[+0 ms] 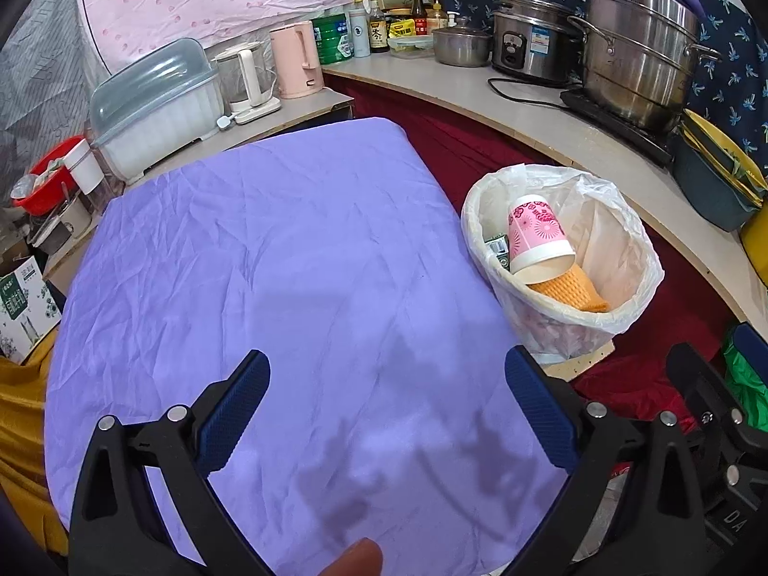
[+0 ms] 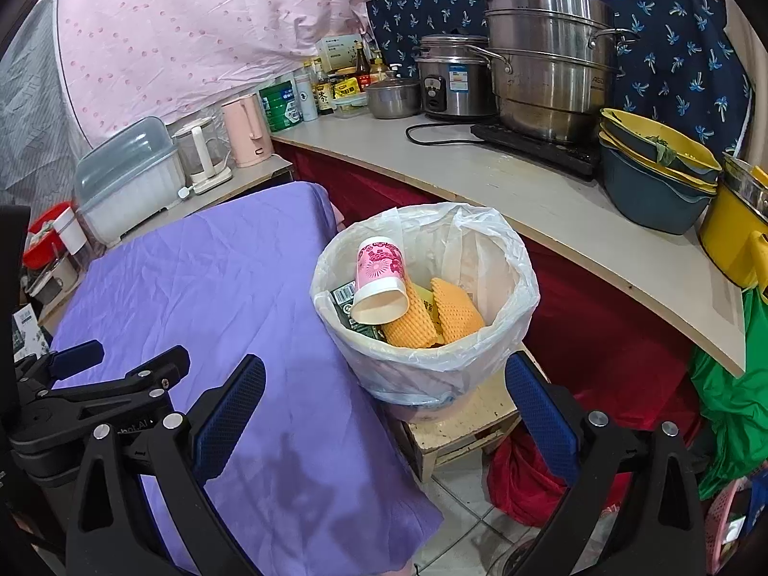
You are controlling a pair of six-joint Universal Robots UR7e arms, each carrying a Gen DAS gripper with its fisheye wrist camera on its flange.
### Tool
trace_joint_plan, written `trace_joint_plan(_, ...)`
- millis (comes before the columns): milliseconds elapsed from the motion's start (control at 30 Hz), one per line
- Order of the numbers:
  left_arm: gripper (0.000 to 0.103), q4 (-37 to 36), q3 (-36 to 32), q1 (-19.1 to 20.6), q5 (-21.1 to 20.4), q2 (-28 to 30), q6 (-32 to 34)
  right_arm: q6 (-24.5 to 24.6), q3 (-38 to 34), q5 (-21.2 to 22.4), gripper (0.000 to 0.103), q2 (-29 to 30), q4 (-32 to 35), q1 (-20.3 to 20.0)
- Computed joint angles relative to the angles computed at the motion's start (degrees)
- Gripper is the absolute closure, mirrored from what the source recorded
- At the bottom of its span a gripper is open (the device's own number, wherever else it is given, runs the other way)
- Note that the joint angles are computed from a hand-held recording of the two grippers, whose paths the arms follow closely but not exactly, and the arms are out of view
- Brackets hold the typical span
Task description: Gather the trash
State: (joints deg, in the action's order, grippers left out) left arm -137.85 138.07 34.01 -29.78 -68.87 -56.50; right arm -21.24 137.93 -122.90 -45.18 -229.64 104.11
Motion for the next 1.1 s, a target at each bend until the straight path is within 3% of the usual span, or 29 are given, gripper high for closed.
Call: trace_joint_plan(1100,0.009,2.23,0.51,0.34,-0.2,-0.19,-2.52,0.18,-0.07,-1.08,0.006,2.17,0.18,-0.28)
